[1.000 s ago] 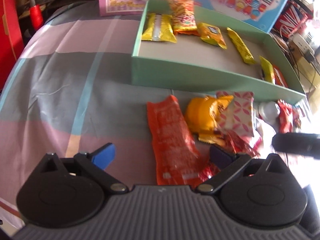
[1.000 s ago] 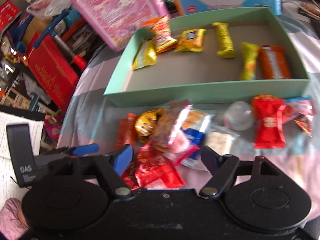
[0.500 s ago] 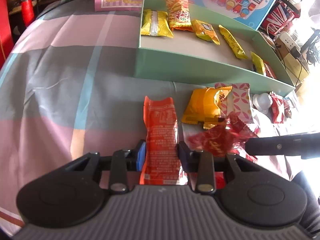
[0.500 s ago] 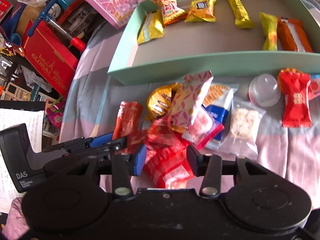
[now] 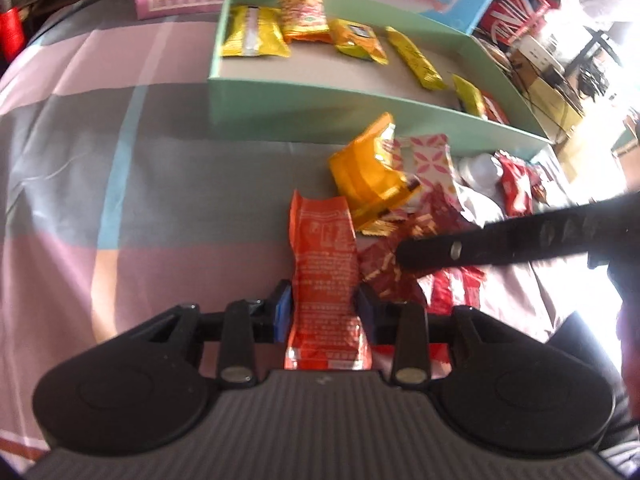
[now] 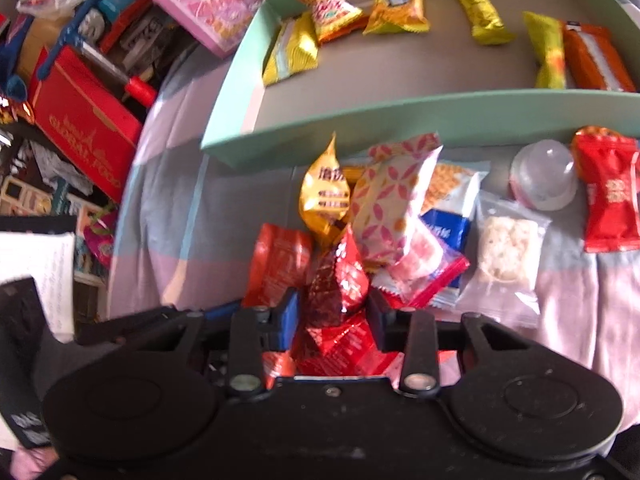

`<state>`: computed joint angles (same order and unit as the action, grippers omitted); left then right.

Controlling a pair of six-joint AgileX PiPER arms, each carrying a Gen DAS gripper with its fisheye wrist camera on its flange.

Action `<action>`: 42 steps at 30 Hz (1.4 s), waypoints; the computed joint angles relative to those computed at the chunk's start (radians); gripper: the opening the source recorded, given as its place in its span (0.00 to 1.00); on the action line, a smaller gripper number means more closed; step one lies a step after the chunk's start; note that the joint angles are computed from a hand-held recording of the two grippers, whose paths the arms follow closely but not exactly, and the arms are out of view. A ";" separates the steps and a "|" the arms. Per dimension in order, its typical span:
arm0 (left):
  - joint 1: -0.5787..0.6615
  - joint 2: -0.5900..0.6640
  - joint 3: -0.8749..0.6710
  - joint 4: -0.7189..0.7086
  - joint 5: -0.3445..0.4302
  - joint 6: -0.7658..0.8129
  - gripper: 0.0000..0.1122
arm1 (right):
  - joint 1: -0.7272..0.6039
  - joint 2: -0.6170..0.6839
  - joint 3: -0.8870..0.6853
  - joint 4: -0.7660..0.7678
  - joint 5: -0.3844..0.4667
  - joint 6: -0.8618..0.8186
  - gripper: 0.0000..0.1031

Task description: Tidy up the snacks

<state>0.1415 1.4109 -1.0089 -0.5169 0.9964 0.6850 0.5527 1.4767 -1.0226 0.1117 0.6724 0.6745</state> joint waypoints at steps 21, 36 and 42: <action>0.007 -0.042 0.052 0.041 -0.106 0.011 0.34 | 0.111 -0.192 0.173 -0.334 0.158 0.377 0.56; 0.070 -0.035 0.036 0.027 -0.051 0.050 0.33 | 0.168 0.060 -0.040 -0.293 0.084 0.296 0.77; 0.041 -0.039 0.039 0.048 -0.072 0.039 0.34 | 0.225 0.057 0.004 -0.400 0.097 0.404 0.87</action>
